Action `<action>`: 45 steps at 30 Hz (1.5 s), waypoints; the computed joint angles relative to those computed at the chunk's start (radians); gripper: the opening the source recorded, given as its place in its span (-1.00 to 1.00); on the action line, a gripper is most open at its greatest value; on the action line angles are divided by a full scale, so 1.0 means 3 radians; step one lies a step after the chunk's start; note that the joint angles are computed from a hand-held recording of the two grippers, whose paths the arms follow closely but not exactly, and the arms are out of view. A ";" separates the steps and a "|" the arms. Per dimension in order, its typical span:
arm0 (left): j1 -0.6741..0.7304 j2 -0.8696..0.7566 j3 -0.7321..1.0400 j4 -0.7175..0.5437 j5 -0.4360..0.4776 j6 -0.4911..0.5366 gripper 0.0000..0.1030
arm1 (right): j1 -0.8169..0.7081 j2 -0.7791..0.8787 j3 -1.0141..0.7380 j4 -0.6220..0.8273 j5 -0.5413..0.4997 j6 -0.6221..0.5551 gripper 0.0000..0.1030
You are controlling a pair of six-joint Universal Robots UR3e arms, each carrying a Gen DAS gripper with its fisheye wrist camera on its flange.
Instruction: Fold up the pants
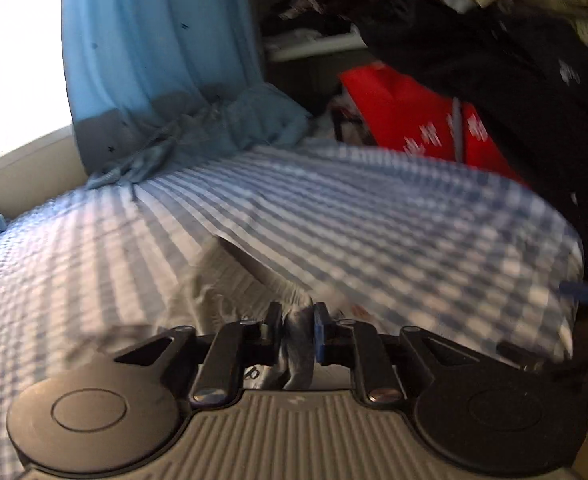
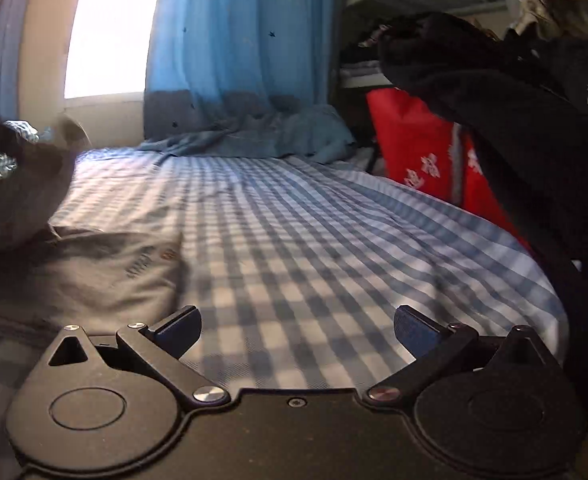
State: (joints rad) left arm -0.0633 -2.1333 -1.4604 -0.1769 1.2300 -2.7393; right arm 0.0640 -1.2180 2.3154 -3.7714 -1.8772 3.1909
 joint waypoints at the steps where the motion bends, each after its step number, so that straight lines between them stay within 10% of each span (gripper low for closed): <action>1: -0.0052 -0.0051 -0.0096 0.0088 0.0053 0.0029 -0.31 | -0.0036 -0.0007 0.0061 -0.0022 0.0025 0.0001 0.99; 10: 0.0286 0.0523 -0.1744 0.1468 0.0262 0.0466 0.56 | -0.0336 -0.0093 0.0104 -0.0125 0.0746 -0.0188 0.99; 17: 0.0290 0.0548 -0.1897 0.1638 0.0348 0.1064 0.54 | -0.0778 0.0055 -0.0858 0.0946 0.2744 0.0031 0.98; 20: 0.0137 0.0427 -0.1672 0.1360 0.0532 0.1078 0.01 | -0.0777 0.0400 -0.1598 0.1585 0.3219 0.0254 0.86; 22: 0.0069 0.0376 -0.1493 0.1103 0.0678 0.0938 -0.51 | -0.0717 0.0628 -0.2108 0.2052 0.3229 0.0404 0.72; 26: 0.0115 0.0464 -0.1408 0.0821 0.0600 0.0689 -0.82 | -0.0711 0.1037 -0.2834 0.2702 0.3396 0.0596 0.42; 31: 0.0139 0.0564 -0.1480 0.0894 0.0590 0.0614 -0.94 | -0.0568 0.1166 -0.3170 0.2924 0.3199 0.0564 -0.70; 45: -0.0074 0.0709 -0.1671 0.0898 0.0457 0.0542 -0.71 | -0.0970 0.0354 -0.1846 0.2394 0.3088 0.0338 -0.78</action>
State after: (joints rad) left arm -0.0856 -1.9206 -1.9616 0.0925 1.3671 -2.5767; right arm -0.2269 -1.1118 1.7616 -3.0533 -0.9508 3.2924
